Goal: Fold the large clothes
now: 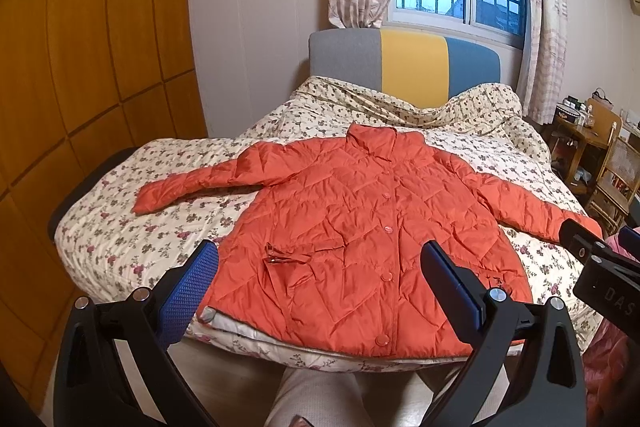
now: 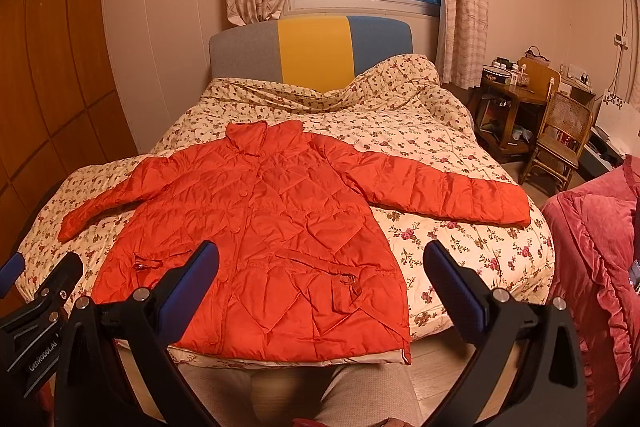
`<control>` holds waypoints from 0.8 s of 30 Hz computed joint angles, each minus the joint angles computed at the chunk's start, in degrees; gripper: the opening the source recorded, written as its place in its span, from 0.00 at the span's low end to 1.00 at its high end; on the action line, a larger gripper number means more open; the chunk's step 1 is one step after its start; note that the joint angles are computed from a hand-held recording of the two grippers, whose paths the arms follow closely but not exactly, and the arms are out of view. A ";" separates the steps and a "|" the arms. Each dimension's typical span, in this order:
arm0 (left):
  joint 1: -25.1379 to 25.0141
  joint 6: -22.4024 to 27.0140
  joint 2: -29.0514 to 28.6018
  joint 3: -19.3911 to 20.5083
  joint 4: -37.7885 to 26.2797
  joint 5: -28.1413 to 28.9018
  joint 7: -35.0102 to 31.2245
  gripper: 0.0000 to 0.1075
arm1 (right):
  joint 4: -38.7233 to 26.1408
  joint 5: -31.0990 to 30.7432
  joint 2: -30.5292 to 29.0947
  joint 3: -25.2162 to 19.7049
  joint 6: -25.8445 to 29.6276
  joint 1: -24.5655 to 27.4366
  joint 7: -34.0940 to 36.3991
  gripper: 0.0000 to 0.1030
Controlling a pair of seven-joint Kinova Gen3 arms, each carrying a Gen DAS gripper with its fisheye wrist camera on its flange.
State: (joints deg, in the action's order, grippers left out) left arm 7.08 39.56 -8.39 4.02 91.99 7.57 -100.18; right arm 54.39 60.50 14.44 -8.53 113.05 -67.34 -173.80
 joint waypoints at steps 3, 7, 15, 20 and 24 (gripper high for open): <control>-0.01 0.08 0.21 0.09 -0.25 -0.12 0.10 0.93 | 0.11 -0.05 -0.01 -0.01 -0.02 -0.01 -0.10 0.98; 0.12 0.38 0.41 0.03 -0.36 0.10 -0.22 0.93 | 0.56 -0.36 -0.22 -0.08 -0.05 0.15 -0.26 0.98; 0.14 0.50 0.85 0.01 -0.58 0.27 -0.89 0.93 | 1.52 -1.51 -0.32 -0.43 -0.58 1.37 -0.66 0.98; 0.08 1.46 1.78 0.29 -1.31 -0.22 -0.77 0.93 | 2.51 -2.86 -0.73 -0.54 -1.47 2.59 -1.10 0.98; 0.12 1.54 3.05 0.58 -1.79 -0.73 -0.67 0.93 | 4.71 -3.49 -1.42 -0.64 -2.97 4.16 -1.07 0.98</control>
